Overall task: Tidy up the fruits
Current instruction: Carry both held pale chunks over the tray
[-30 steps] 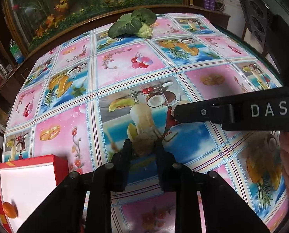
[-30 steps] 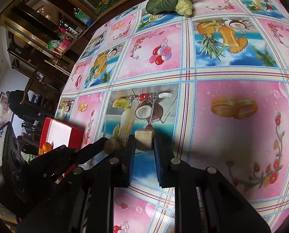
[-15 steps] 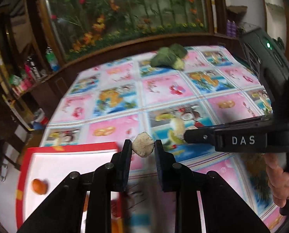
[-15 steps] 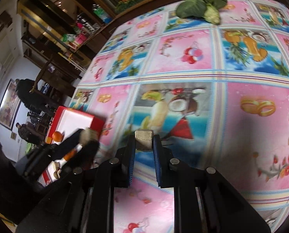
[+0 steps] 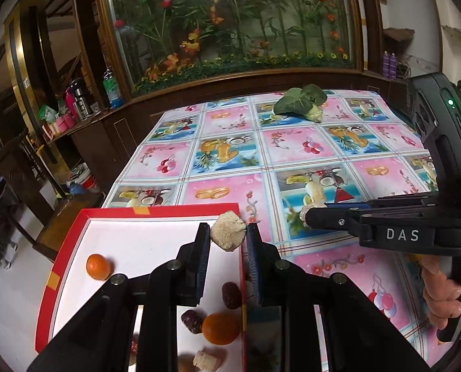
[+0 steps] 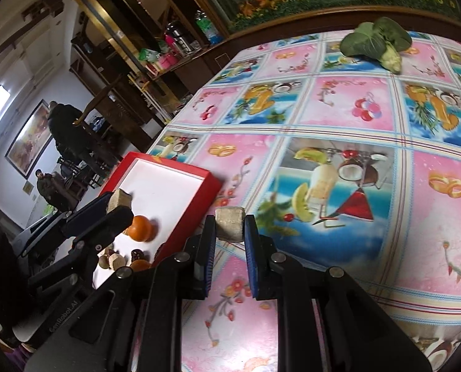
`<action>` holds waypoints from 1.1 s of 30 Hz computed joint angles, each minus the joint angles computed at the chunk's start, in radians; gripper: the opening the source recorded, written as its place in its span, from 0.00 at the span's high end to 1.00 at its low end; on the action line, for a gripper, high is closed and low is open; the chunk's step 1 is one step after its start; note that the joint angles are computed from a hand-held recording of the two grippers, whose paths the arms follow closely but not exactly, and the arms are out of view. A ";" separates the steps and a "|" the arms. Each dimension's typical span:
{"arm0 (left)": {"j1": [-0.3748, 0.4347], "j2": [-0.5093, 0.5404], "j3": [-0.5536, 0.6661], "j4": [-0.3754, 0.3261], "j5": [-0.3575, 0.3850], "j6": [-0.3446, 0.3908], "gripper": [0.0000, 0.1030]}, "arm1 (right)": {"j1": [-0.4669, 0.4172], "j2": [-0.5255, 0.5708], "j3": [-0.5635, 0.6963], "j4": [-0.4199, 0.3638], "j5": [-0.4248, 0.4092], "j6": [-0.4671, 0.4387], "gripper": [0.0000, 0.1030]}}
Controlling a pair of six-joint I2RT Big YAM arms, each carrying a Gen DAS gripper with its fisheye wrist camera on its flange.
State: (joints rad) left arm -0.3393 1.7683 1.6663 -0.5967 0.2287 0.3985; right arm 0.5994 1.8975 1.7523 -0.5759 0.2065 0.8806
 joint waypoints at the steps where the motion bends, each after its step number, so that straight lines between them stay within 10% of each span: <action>1: 0.003 -0.001 -0.003 0.003 0.001 -0.003 0.78 | 0.002 0.001 0.001 0.003 0.001 -0.001 0.80; 14: 0.090 -0.019 -0.052 0.018 -0.021 -0.019 0.78 | 0.051 0.050 0.064 0.045 -0.037 -0.081 0.80; 33: 0.174 -0.078 -0.196 -0.032 -0.027 0.081 0.78 | 0.156 0.214 0.319 -0.093 -0.129 -0.318 0.80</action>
State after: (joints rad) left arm -0.1657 1.6904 1.4704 -0.6284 0.2016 0.4795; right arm 0.7553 2.1115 2.0713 -0.6687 0.0774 0.5626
